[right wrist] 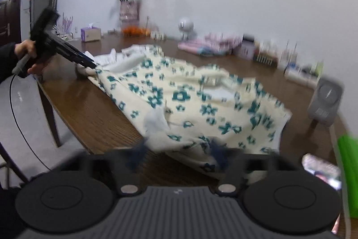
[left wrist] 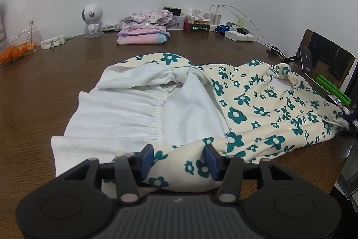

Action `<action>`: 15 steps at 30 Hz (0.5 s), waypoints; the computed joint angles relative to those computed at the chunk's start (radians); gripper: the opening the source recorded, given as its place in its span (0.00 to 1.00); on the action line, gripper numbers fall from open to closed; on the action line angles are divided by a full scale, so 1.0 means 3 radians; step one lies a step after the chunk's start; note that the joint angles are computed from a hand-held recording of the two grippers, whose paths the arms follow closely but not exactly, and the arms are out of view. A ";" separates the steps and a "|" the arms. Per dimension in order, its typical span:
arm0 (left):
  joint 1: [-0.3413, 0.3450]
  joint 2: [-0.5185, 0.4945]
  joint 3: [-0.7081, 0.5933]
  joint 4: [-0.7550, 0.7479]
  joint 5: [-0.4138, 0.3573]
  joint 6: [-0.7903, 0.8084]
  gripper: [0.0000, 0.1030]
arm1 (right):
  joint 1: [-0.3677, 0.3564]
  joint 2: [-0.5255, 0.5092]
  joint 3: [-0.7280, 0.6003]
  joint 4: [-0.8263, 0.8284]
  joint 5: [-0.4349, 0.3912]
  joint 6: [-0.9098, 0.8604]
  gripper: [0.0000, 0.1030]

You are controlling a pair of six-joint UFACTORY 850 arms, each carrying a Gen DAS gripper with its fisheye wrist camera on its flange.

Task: Fold clothes

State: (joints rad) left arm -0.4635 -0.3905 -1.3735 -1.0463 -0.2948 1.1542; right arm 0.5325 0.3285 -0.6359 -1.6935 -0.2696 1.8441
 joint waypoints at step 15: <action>-0.0098 0.0088 0.0089 0.0476 0.0189 -0.0593 0.49 | 0.0691 -0.0539 -0.0281 0.0391 -0.2147 0.0516 0.43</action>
